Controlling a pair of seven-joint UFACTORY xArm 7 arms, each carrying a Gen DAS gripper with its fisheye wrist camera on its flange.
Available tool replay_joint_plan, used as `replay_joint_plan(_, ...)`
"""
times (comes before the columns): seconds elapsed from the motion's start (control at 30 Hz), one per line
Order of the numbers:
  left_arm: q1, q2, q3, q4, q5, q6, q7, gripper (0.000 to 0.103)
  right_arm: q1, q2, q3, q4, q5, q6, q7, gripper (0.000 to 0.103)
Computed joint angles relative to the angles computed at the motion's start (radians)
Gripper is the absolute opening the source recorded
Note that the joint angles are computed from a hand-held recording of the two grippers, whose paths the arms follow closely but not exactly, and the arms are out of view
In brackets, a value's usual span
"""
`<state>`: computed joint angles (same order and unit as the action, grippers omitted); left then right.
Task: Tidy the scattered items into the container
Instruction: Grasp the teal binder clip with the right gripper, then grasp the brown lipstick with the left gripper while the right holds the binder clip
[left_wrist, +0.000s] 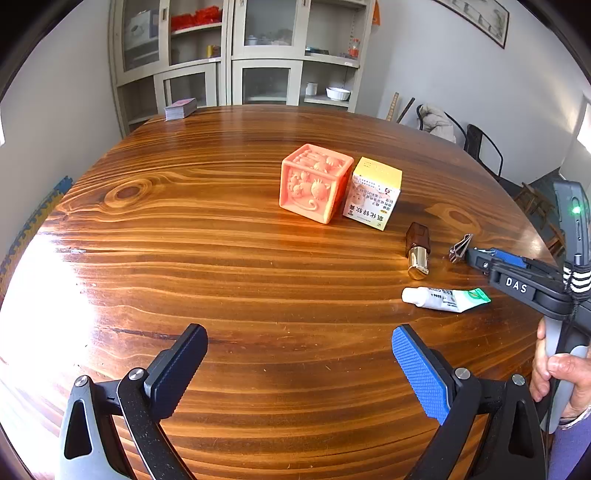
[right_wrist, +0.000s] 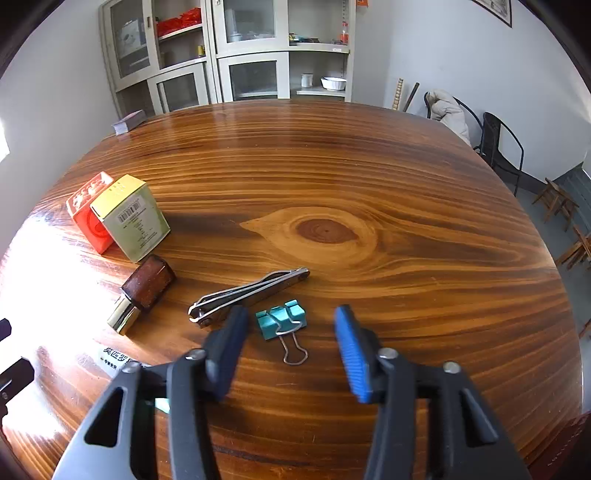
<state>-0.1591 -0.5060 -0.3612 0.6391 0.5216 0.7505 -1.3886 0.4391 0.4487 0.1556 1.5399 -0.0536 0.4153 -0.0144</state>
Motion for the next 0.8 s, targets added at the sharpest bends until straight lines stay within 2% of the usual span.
replay_joint_plan(0.1, -0.001, 0.011, -0.002, 0.004, 0.004, 0.001, 0.004, 0.102, -0.015, -0.009, 0.008, -0.015, 0.02, -0.01, -0.005, 0.029)
replay_joint_plan(0.37, -0.006, 0.02, 0.002, 0.004, 0.027, -0.013, 0.003, 0.102, -0.055, -0.061, 0.032, -0.091, 0.084, -0.035, -0.019, 0.029)
replay_joint_plan(0.5, -0.005, 0.016, 0.001, -0.002, 0.036, -0.055, 0.007, 0.102, -0.131, -0.122, 0.095, -0.166, 0.223, -0.047, -0.107, 0.029)
replay_joint_plan(0.6, 0.005, 0.037, -0.015, 0.015, 0.056, -0.06, 0.002, 0.102, -0.161, -0.184, 0.116, -0.232, 0.323, -0.067, -0.162, 0.029)
replay_joint_plan(0.8, 0.014, 0.13, -0.004, 0.08, 0.099, -0.123, 0.002, 0.102, -0.167, -0.297, 0.124, -0.35, 0.499, -0.114, -0.273, 0.029)
